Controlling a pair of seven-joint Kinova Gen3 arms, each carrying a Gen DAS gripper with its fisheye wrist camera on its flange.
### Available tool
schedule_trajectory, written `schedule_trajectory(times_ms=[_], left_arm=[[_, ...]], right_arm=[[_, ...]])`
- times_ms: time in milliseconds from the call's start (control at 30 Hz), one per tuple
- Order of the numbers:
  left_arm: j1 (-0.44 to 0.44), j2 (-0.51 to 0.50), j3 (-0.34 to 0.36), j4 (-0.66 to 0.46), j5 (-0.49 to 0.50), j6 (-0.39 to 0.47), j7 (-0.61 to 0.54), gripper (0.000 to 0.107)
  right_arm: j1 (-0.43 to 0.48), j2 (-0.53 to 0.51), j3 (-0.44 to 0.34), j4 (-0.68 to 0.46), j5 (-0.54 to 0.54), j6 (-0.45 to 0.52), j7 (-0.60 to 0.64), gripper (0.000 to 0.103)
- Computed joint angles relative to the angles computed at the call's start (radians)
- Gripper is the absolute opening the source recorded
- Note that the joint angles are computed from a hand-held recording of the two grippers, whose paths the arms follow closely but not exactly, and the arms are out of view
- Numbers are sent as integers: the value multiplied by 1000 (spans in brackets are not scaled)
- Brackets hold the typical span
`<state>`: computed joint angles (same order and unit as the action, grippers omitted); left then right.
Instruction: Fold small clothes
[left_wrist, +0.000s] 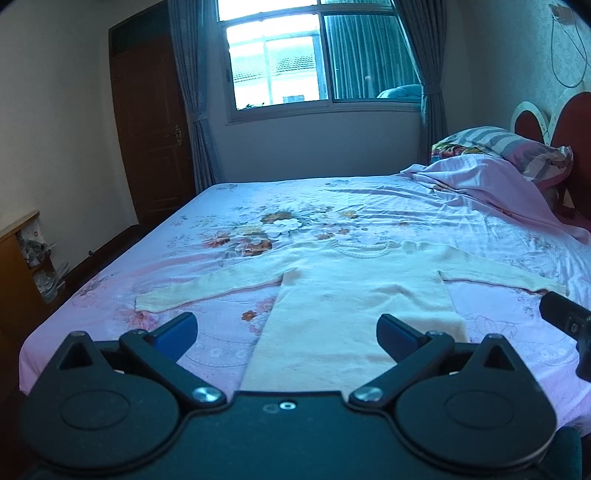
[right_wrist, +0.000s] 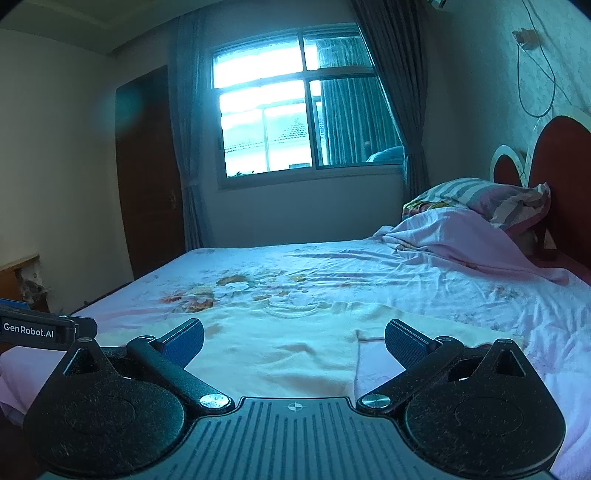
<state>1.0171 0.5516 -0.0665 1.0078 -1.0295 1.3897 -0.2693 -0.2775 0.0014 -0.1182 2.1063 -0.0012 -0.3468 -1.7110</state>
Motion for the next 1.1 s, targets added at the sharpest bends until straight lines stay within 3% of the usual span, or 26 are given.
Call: schedule_trajectory(times_ms=[333,1100], left_arm=[[-2,18,-7,-28,26,0,-26,102],[-17,19,-2,-14,45,-24,-46,102]], right_arm=[[-7,-6,-7,0,-81,8,71,103],[-2,-12,-5,-21,-104,54,105,103]])
